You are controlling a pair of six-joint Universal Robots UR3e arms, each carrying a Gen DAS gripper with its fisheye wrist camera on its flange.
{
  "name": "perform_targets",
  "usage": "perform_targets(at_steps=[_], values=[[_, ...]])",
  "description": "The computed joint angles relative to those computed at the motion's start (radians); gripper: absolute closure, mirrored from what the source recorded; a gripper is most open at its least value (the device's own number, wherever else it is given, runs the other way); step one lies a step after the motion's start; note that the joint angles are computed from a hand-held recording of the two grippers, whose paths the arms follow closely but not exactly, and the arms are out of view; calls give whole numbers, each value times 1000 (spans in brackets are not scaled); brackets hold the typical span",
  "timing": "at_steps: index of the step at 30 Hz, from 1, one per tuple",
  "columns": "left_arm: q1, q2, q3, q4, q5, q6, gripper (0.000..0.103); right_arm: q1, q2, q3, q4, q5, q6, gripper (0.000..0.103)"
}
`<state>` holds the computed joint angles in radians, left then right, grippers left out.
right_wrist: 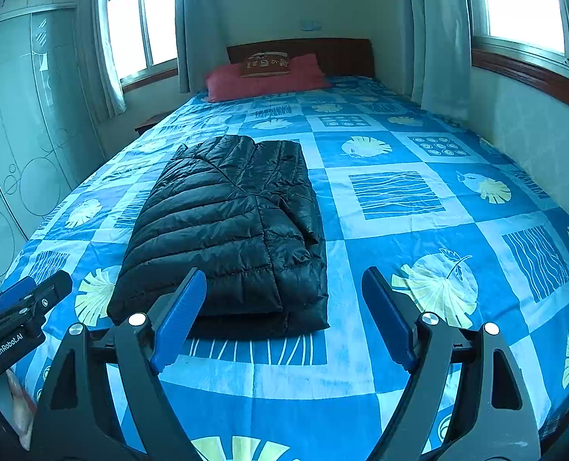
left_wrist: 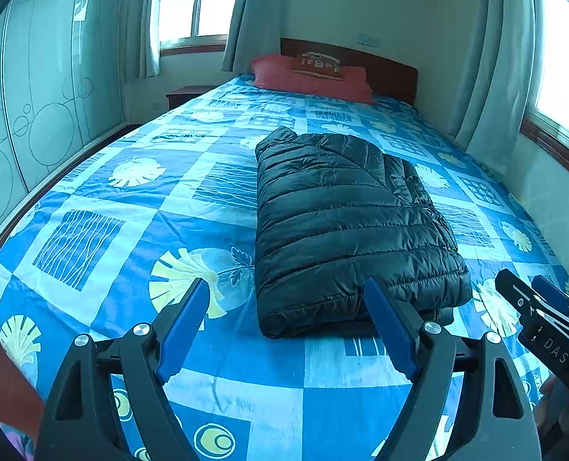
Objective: Fold large clothes
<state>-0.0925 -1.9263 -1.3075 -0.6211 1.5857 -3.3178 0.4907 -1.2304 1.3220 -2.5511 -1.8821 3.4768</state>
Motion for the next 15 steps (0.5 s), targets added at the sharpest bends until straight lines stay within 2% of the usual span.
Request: perform_targets(at_steps=[15], values=[[-9,19,-18,7,3,2,21,15,6,-7,-4,-2,1,20]])
